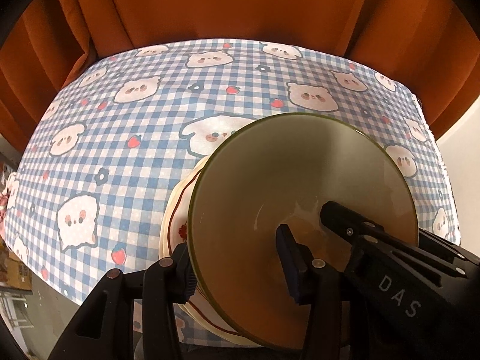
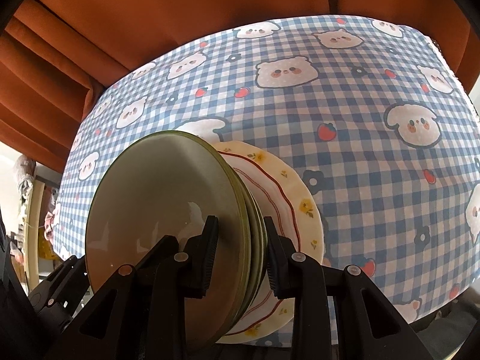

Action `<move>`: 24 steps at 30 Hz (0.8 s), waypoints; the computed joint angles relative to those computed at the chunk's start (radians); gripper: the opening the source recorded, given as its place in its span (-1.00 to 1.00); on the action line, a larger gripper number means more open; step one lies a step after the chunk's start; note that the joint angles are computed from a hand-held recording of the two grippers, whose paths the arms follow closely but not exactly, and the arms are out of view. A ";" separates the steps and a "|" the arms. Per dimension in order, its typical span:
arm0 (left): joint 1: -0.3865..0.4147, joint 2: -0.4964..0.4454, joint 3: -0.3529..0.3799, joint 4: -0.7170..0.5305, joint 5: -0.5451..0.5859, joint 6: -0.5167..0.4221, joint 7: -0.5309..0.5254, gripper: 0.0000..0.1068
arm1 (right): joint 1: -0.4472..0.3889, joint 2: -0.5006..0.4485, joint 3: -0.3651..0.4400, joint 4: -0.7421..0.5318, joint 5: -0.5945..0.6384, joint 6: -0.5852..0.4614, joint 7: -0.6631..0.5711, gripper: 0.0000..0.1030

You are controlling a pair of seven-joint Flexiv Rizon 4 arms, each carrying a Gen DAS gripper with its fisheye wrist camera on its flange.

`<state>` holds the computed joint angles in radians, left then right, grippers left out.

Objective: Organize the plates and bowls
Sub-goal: 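Carry the bowl stack with both grippers over the plate stack, then lower the bowl stack onto the red-rimmed plate and open both grippers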

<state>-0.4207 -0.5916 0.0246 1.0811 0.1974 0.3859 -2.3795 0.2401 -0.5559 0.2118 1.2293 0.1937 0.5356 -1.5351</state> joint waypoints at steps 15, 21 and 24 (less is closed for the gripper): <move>-0.004 0.125 0.023 0.150 0.113 0.197 0.022 0.43 | 0.061 0.091 -0.047 0.147 -0.141 0.226 0.130 0.31; 0.012 0.248 0.025 0.300 0.179 0.314 0.019 0.55 | 0.125 0.195 -0.087 0.322 -0.323 0.414 0.306 0.49; 0.019 0.313 0.024 0.374 0.232 0.350 0.002 0.61 | 0.150 0.241 -0.097 0.407 -0.417 0.496 0.406 0.55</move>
<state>-0.4014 -0.2786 0.0485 1.4556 0.4293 0.7358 -2.3775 0.3898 -0.3151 0.1150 1.6365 -0.2233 1.0321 -1.1294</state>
